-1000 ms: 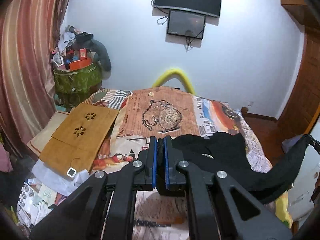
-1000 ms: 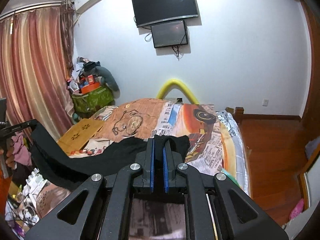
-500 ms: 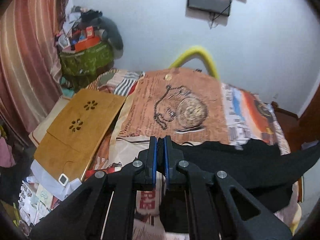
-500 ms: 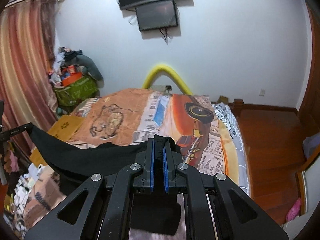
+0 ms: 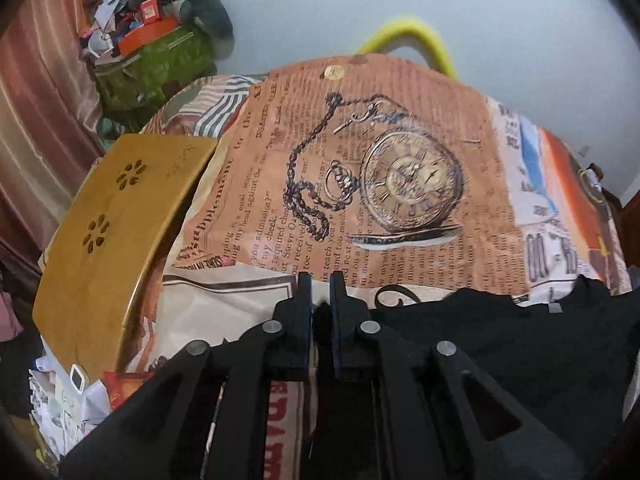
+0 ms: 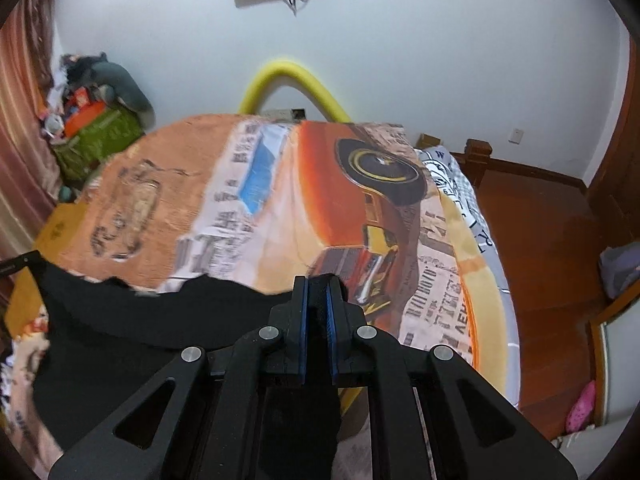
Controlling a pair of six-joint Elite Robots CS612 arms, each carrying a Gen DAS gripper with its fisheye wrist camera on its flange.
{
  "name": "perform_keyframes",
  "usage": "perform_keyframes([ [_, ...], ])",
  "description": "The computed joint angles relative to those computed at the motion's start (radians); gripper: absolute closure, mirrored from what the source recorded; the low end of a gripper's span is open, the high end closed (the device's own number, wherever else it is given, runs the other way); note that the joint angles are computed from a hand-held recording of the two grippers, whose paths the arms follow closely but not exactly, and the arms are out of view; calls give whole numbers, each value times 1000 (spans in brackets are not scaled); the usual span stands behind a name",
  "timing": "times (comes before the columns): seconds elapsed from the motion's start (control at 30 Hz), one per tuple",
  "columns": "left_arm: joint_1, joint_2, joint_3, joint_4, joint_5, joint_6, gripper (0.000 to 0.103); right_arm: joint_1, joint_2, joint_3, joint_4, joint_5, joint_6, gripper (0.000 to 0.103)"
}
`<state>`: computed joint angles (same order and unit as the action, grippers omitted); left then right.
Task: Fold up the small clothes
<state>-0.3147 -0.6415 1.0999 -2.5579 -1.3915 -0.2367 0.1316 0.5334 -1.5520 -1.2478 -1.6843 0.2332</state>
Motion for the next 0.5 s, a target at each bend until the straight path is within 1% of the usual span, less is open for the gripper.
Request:
perform_keyframes([
  [0.03,0,-2,10,-18,0,7,84,-2,1,-1,0,0,1,91],
  [0.07,1,-8,26,-36,0,15,72,-4,4,-10,2,6,2,87],
  [0.1,2,-14,39,-47,-1,21,66,-5,5,-16,1,14,0,76],
  [0.13,3,-28,67,-70,-5,34,59,-5,13,-39,-4,20,-5,69],
  [0.2,4,-54,117,-92,-12,58,59,-2,26,-74,-9,20,-25,66],
  [0.23,4,-72,149,-100,-19,70,58,0,31,-94,4,24,-36,65],
  [0.27,6,-89,181,-105,-30,79,55,0,39,-128,28,41,-43,65],
  [0.33,9,-123,247,-113,-60,92,51,-1,54,-179,66,68,-36,62],
  [0.43,13,-173,349,-129,-100,111,45,4,84,-253,130,82,-21,58],
  [0.5,13,-200,408,-127,-126,121,44,8,106,-303,186,99,-3,58],
])
